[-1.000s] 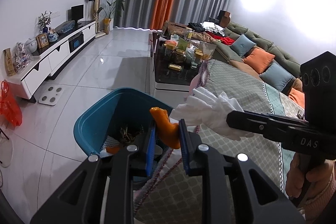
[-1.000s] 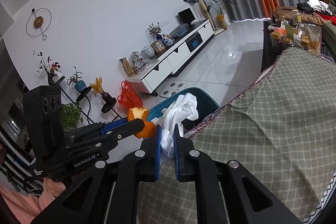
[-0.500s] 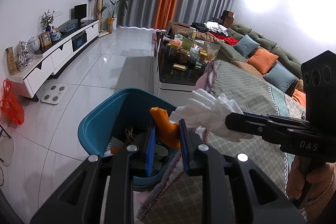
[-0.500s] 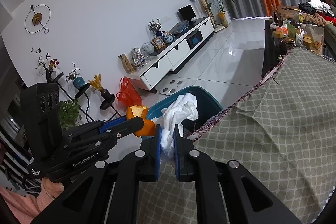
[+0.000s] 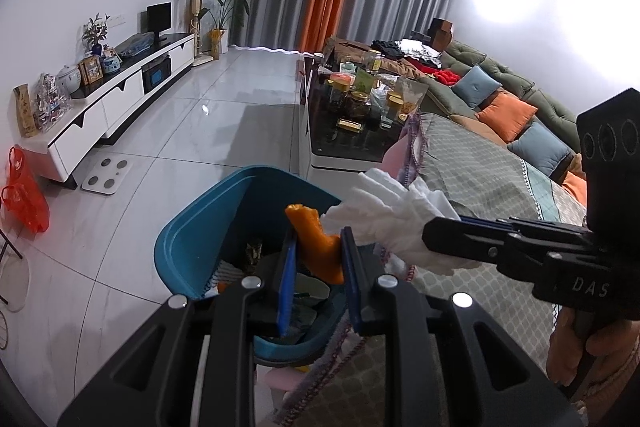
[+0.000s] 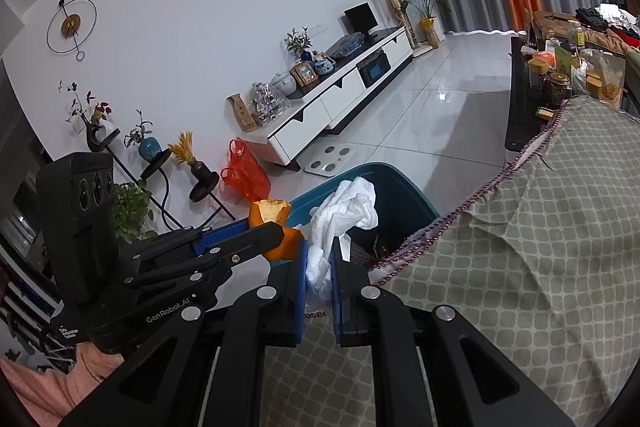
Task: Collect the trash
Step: 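Lower the foam piece and white bag into the teal bin and open both grippers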
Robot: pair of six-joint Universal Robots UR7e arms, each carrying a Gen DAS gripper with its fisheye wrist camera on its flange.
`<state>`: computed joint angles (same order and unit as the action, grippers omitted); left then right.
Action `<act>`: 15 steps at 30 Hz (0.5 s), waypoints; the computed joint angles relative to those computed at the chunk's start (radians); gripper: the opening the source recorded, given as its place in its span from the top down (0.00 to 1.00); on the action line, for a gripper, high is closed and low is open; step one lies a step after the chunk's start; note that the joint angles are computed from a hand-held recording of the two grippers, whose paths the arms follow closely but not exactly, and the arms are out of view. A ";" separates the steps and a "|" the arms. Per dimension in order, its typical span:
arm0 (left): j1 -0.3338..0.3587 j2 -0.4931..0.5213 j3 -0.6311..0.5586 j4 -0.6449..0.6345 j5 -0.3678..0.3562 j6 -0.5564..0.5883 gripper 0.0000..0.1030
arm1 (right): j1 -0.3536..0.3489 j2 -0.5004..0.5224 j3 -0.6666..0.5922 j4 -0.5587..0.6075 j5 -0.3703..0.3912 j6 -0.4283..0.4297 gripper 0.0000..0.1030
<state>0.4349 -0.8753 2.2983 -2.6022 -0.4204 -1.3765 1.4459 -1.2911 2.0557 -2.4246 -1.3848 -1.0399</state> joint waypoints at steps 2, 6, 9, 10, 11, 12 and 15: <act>0.002 0.002 -0.001 -0.001 0.000 0.000 0.78 | 0.003 0.005 0.000 -0.005 -0.004 0.003 0.90; 0.006 -0.005 0.003 0.011 -0.002 -0.007 0.78 | 0.011 0.019 -0.002 -0.018 -0.013 0.012 0.88; 0.011 -0.006 0.006 0.015 -0.005 -0.014 0.78 | 0.019 0.031 -0.003 -0.029 -0.023 0.021 0.88; 0.015 -0.007 0.005 0.016 -0.005 -0.014 0.78 | 0.023 0.035 -0.003 -0.035 -0.028 0.022 0.88; 0.017 -0.003 0.001 0.014 -0.007 -0.014 0.78 | 0.027 0.037 0.000 -0.040 -0.032 0.026 0.88; 0.020 -0.001 -0.001 0.012 -0.008 -0.012 0.78 | 0.030 0.041 -0.001 -0.043 -0.035 0.027 0.88; 0.029 0.003 -0.003 0.010 -0.011 -0.010 0.78 | 0.035 0.052 -0.004 -0.047 -0.042 0.027 0.88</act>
<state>0.4640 -0.8723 2.2955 -2.5926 -0.4314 -1.3869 1.4814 -1.2395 2.0519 -2.4719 -1.4271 -1.0134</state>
